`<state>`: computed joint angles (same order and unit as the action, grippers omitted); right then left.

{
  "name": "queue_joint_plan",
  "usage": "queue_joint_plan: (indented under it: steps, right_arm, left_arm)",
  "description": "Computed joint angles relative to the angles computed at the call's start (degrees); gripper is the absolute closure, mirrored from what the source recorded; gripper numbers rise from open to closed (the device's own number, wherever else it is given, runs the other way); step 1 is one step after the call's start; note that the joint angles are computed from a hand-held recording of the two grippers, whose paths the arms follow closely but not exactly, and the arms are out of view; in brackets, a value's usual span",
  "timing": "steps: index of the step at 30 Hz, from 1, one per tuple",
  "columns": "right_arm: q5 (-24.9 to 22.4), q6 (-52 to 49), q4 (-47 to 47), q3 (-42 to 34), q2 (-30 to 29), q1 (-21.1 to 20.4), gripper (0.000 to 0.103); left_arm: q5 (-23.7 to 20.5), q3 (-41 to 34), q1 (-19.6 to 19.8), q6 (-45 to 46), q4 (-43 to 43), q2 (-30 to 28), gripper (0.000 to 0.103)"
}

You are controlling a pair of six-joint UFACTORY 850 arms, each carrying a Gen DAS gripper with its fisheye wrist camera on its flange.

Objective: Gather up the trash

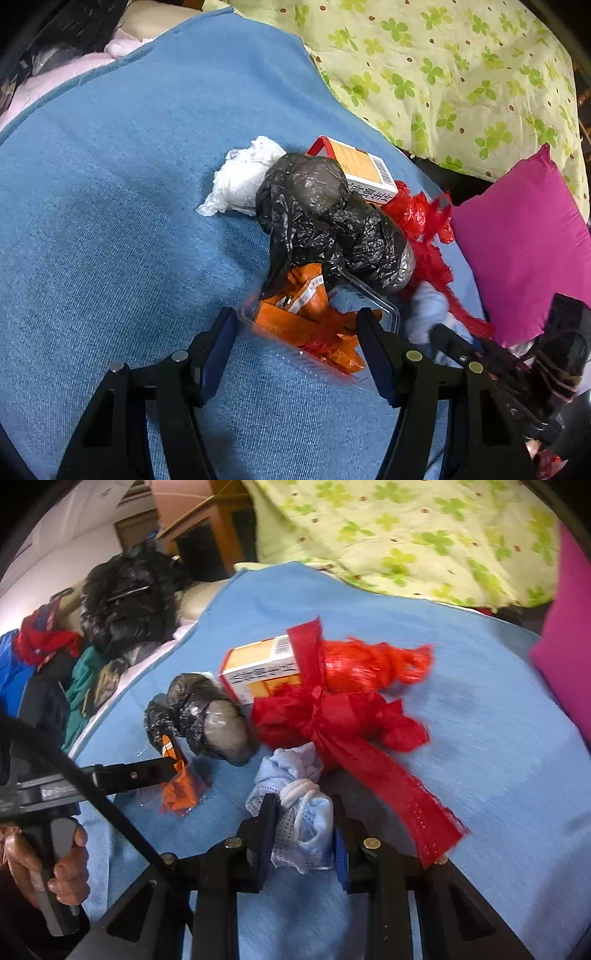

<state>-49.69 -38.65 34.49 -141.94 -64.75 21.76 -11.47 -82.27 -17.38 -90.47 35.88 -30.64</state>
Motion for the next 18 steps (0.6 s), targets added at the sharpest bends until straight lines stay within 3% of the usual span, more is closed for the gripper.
queue_joint_plan:
  steps: [9,18]
  right_arm:
    - [4.0,-0.1,0.3,12.8,8.3,-1.7,0.074]
    - [1.1,-1.6,4.9,20.4,13.3,-4.9,0.074]
  left_arm:
    - [-0.8,-1.7,-1.7,3.2,2.2,-1.2,0.036]
    - [4.6,1.7,-1.5,-2.2,7.9,0.7,0.053]
